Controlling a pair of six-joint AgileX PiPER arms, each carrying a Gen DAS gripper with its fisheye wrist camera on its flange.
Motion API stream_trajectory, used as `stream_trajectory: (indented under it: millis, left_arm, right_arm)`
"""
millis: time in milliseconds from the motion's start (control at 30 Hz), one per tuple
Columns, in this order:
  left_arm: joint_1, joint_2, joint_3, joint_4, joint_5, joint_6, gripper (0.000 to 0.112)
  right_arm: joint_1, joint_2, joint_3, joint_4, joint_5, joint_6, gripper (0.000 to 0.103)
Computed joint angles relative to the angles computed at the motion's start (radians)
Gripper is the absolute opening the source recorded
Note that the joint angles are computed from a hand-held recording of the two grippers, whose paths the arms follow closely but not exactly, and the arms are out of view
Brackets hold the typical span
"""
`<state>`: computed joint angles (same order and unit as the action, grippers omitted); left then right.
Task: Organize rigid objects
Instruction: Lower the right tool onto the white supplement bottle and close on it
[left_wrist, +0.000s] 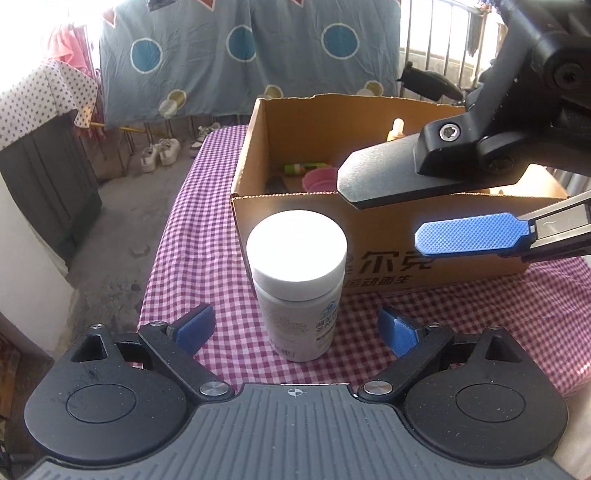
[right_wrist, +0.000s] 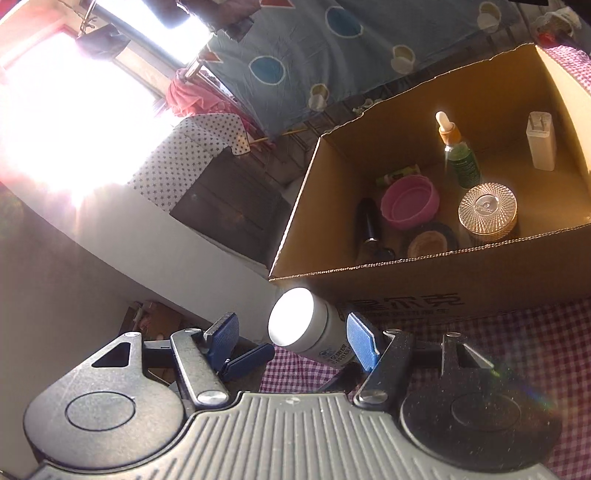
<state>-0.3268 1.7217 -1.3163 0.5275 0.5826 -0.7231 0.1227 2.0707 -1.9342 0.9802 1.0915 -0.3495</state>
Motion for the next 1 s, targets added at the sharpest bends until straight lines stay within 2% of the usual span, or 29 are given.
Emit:
stream_trajectory:
  millis: [333,633,833,1000]
  left_arm:
    - [0.049,0.028,-0.011,-0.107,-0.035,0.099,0.074]
    - [0.047,0.033,-0.021,-0.117,-0.039,0.093,0.055]
    - [0.05,0.028,-0.015,-0.104,-0.041,0.052,0.052]
    - [0.042,0.009,-0.004,-0.071,-0.036,0.026,0.052]
  right_arm:
    - [0.059,0.164,-0.231,-0.073,0.059,0.119,0.062]
    - [0.069,0.208,-0.295,-0.09,0.082,0.156,0.054]
    - [0.067,0.21,-0.295,-0.087,0.087,0.161,0.048]
    - [0.057,0.2,-0.28,-0.063,0.094,0.151,0.047]
